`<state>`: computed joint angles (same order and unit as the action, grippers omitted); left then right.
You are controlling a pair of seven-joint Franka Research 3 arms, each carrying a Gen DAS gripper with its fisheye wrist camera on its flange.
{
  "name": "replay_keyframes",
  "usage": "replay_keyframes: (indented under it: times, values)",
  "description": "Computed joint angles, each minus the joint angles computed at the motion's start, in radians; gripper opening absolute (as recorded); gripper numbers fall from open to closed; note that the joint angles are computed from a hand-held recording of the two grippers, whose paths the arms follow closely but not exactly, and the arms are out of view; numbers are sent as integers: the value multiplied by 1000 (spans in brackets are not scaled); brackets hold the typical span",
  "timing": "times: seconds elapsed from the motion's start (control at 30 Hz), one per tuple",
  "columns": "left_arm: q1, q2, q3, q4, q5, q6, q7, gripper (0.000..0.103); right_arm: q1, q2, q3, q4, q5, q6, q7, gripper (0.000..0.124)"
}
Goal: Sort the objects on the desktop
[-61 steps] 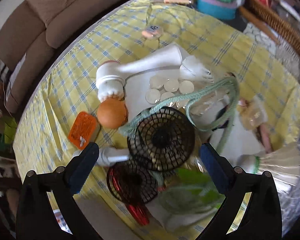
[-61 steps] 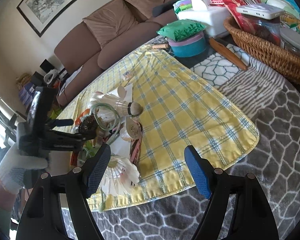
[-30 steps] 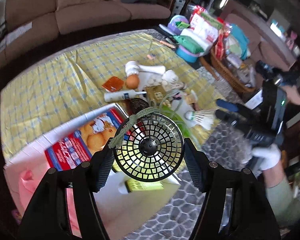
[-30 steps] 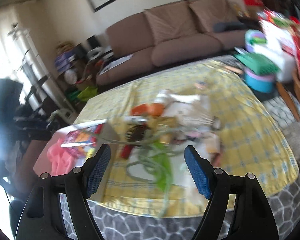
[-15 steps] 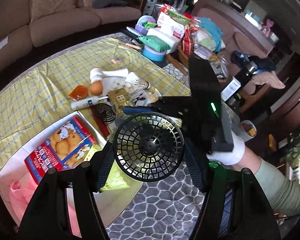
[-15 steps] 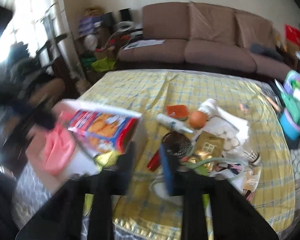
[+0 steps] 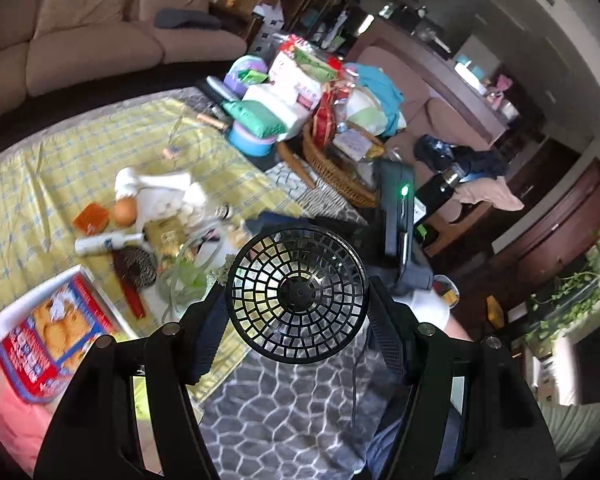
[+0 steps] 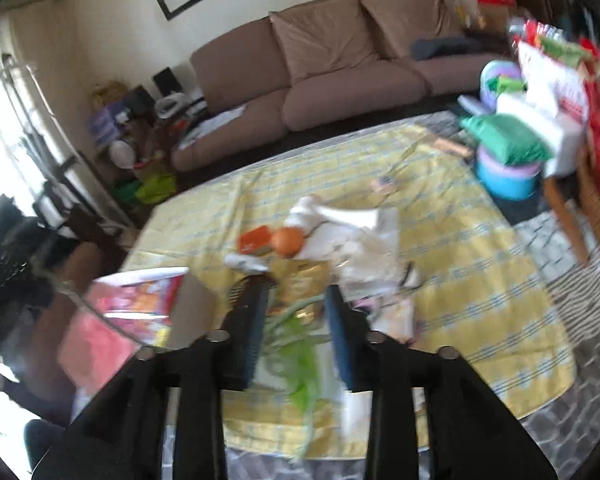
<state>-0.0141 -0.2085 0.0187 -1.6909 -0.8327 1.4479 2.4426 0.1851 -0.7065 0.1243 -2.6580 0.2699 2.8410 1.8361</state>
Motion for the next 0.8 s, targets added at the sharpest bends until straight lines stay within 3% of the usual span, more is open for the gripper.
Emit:
replay_keyframes:
  times: [0.07,0.23,0.33,0.4,0.43,0.53,0.63,0.73,0.8]
  values:
    - [-1,-4,-11,-6,20,49,-5,63,-6,22,19,19,-21,-16,-4,37]
    - [28,33,10,-31,-2,53,-63,63,41,137,1,71,-18,-2,-47,37]
    - [50,34,16,-74,-9,43,-67,63,127,250,-71,132,52,9,-133,38]
    - [63,31,24,-99,-27,36,-67,63,191,341,-132,208,117,-45,-249,41]
    - [69,31,28,-108,-38,30,-68,63,192,378,-136,244,125,-83,-295,49]
    - [86,29,35,-128,-66,22,-68,63,144,480,-98,352,66,-184,-350,63]
    - [100,25,46,-148,-107,0,-67,63,123,556,-78,446,39,-249,-425,63]
    - [110,9,51,-176,-122,-18,-47,62,110,626,-63,540,-24,-342,-505,80]
    - [111,-4,50,-198,-122,-18,-36,62,98,681,-59,606,-86,-419,-504,82]
